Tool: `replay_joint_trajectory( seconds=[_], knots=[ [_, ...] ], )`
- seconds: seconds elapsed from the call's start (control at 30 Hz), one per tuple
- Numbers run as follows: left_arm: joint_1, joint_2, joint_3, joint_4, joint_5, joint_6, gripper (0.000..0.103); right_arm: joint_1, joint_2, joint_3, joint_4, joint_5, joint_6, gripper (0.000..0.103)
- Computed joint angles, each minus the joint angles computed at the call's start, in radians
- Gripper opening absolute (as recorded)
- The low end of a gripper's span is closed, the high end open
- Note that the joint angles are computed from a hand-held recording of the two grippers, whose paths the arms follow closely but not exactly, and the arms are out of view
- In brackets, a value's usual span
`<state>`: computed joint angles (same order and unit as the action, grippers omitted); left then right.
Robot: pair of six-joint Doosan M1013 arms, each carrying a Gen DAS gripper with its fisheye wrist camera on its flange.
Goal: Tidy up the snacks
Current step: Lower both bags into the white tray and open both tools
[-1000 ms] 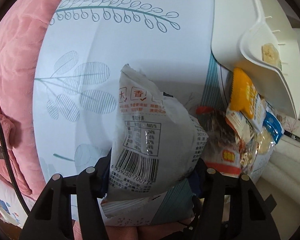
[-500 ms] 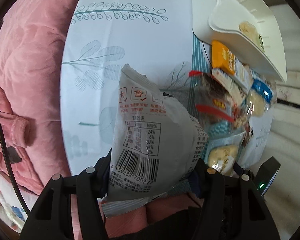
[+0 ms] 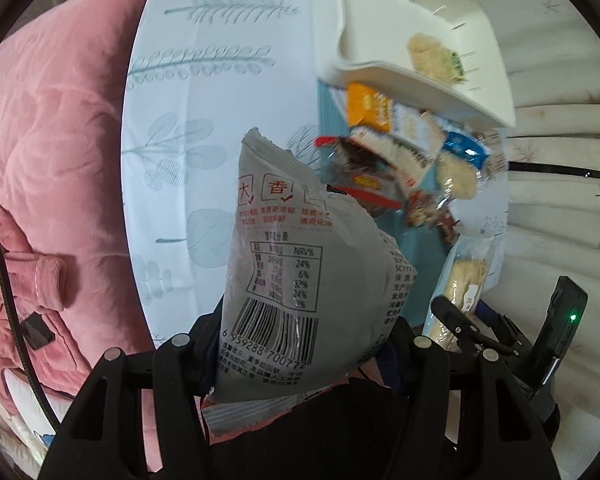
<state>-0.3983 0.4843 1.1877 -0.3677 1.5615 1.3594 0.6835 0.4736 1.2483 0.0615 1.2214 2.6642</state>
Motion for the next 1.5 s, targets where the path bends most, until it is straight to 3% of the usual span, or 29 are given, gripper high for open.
replay_joint_trajectory(
  seconds=[0.33,0.87,1.13,1.33,1.5],
  knots=[
    [-0.026,0.043,-0.138,-0.007,-0.010,-0.058,0.060,-0.059,-0.017,-0.057,-0.009,-0.014,-0.129,0.093],
    [-0.082,0.188,-0.414,0.026,-0.054,-0.217,0.060,-0.176,0.021,-0.175,-0.053,0.000,-0.359,0.093],
    [-0.106,0.249,-0.490,0.053,-0.155,-0.295,0.060,-0.223,0.031,-0.164,-0.047,-0.077,-0.441,0.093],
    [-0.120,0.261,-0.477,0.076,-0.268,-0.318,0.060,-0.253,0.032,-0.130,-0.017,-0.177,-0.494,0.093],
    [-0.124,0.266,-0.463,0.087,-0.313,-0.343,0.060,-0.269,0.043,-0.128,0.015,-0.217,-0.523,0.094]
  ],
)
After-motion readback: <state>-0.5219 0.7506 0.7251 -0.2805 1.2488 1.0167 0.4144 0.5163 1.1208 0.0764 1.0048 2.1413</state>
